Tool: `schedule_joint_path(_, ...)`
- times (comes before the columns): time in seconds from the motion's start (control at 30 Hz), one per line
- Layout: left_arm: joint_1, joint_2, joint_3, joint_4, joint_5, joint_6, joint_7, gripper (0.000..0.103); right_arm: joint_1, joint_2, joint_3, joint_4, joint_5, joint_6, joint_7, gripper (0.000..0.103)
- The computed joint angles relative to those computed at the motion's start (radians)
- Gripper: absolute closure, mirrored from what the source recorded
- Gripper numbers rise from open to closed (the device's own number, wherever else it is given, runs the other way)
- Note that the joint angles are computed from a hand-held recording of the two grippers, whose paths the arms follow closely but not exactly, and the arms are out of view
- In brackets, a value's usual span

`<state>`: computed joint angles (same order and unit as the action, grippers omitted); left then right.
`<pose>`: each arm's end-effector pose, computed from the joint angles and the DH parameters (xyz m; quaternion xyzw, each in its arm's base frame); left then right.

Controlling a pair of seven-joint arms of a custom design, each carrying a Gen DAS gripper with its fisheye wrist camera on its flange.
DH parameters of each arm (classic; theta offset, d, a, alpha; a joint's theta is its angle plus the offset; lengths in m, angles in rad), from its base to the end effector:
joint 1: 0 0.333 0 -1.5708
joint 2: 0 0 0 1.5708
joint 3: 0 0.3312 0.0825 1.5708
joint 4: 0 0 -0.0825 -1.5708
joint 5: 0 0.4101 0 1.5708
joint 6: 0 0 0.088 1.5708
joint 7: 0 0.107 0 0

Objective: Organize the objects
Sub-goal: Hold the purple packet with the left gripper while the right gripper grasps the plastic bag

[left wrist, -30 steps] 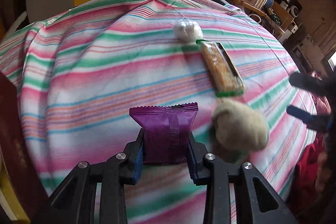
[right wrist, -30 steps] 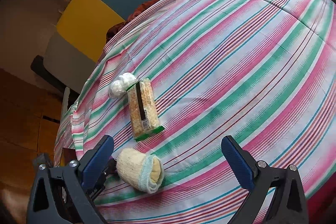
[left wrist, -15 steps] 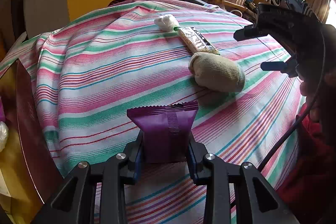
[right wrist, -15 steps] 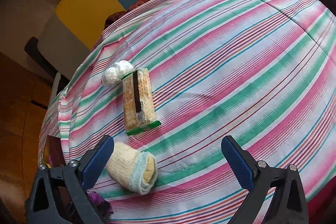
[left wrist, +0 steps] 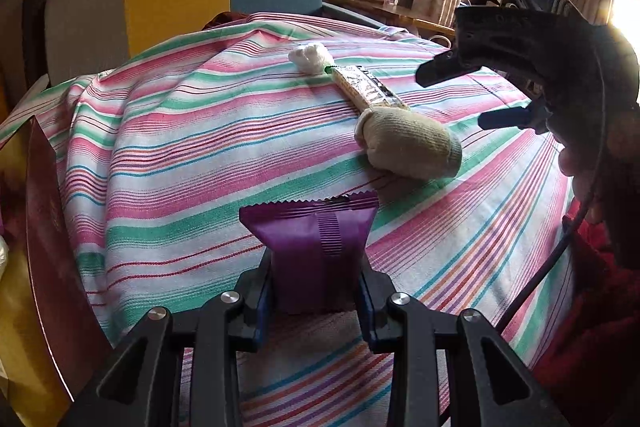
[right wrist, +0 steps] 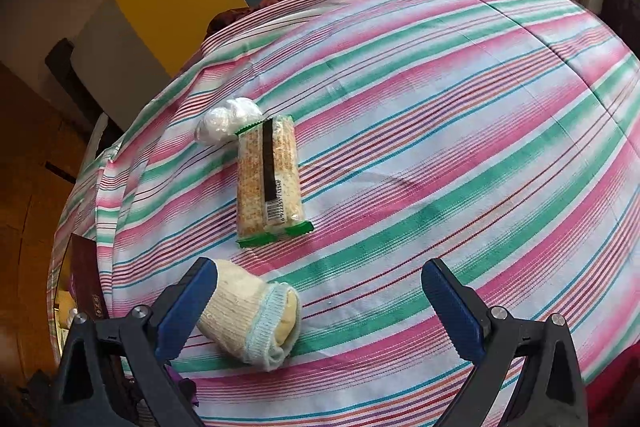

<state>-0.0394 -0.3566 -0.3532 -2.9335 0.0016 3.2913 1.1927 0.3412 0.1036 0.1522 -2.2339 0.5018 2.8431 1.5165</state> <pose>0.3608 -0.1417 0.3388 -0.6507 0.6769 -0.2885 0.1877 0.5349 0.2576 0.3734 -0.7121 0.6448 -0.0133 0.2773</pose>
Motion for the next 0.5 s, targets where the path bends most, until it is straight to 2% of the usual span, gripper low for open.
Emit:
schedule_joint_path(0.1, -0.036, 0.017, 0.046, -0.009, 0.004, 0.044, 0.008, 0.069, 0.008, 0.011, 0.01, 0.026, -0.016, -0.013, -0.033, 0.001)
schedule_joint_path(0.23, -0.133, 0.037, 0.167, -0.015, 0.022, 0.08, 0.007, 0.069, 0.022, 0.068, 0.015, 0.118, -0.061, -0.056, -0.029, 0.004)
schedule_joint_path(0.37, -0.143, 0.045, 0.177, -0.017, 0.021, 0.099, 0.012, 0.068, 0.029, 0.164, 0.018, 0.264, -0.112, -0.101, 0.007, 0.007)
schedule_joint_path(0.5, -0.164, 0.052, 0.204, -0.019, 0.032, 0.113, 0.009, 0.068, 0.054, 0.281, -0.004, 0.439, -0.213, -0.152, 0.091, 0.009)
